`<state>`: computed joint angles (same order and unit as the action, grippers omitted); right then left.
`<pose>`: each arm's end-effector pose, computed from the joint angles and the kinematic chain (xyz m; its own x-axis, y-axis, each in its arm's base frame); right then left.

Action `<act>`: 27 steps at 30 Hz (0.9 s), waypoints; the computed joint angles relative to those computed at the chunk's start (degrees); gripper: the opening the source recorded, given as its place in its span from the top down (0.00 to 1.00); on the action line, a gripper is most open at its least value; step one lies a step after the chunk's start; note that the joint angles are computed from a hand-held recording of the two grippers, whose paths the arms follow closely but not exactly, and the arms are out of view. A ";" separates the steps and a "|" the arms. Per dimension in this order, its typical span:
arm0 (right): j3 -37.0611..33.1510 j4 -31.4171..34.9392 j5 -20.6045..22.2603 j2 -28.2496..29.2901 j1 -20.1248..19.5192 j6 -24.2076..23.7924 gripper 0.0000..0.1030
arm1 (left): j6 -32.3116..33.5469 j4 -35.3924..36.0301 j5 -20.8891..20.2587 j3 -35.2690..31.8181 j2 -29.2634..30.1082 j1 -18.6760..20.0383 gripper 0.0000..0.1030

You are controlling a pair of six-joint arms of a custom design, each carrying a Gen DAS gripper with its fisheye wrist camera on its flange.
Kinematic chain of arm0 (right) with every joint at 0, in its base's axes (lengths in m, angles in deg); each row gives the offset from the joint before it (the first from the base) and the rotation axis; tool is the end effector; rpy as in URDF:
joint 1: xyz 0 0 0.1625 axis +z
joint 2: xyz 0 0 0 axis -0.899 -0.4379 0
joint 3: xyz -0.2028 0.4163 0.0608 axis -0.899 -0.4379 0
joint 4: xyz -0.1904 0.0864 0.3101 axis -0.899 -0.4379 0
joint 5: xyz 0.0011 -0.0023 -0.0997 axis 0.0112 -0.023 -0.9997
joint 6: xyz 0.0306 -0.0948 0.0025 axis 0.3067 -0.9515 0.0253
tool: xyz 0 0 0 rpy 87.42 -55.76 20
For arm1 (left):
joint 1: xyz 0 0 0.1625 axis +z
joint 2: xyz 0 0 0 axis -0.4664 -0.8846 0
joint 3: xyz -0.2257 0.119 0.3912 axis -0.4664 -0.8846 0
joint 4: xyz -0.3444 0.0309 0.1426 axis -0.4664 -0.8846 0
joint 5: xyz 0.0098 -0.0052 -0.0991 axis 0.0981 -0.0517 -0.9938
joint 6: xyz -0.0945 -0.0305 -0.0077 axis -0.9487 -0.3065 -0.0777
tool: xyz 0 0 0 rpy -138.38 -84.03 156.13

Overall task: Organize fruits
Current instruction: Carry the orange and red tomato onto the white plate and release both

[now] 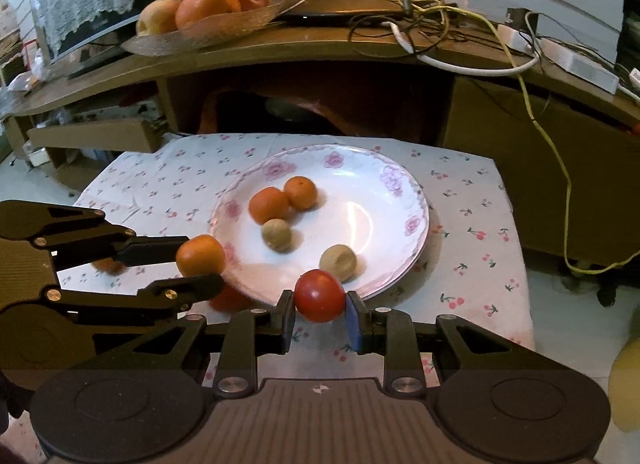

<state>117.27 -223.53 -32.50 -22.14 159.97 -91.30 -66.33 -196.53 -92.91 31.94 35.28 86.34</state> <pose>0.1781 -0.8207 0.1926 -0.7080 -0.3402 0.6189 -0.6110 0.7346 -0.2951 -0.2544 -0.7979 0.0872 -0.5885 0.3569 -0.7255 0.7271 0.6260 -0.2819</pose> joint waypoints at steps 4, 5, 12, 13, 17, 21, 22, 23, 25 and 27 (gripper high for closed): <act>-1.36 -0.13 -0.34 0.95 -0.04 0.04 0.73 | -0.19 1.14 0.50 -2.08 1.12 0.39 0.65; -1.68 0.05 -0.19 1.11 -0.01 0.14 0.73 | -0.06 0.93 0.46 -2.11 1.21 0.41 0.65; -4.23 0.00 -0.67 3.00 0.11 -1.02 0.73 | 0.57 1.29 0.50 -3.57 2.02 0.57 0.65; -4.43 0.11 -0.75 3.10 0.10 -0.99 0.73 | 0.63 1.32 0.54 -3.73 2.14 0.60 0.65; -4.72 -0.34 -1.23 3.43 0.19 -1.38 0.73 | 0.83 1.65 0.76 -4.57 2.64 0.72 0.65; -5.43 -0.35 -1.55 3.91 0.14 -1.70 0.73 | 1.06 1.85 0.85 -5.23 3.02 0.80 0.65; -5.70 -0.26 -1.63 4.07 0.12 -1.67 0.73 | 1.40 1.62 1.00 -5.34 3.16 0.80 0.65; -5.92 -0.15 -1.69 4.20 0.10 -1.68 0.73 | 1.54 1.62 1.04 -5.60 3.32 0.85 0.65; -6.28 -0.43 -1.68 4.47 0.09 -1.82 0.73 | 1.47 1.66 1.02 -5.95 3.52 0.92 0.65; -6.70 -0.73 -1.71 4.78 0.12 -2.13 0.73 | 1.42 1.66 1.08 -6.35 3.74 1.01 0.65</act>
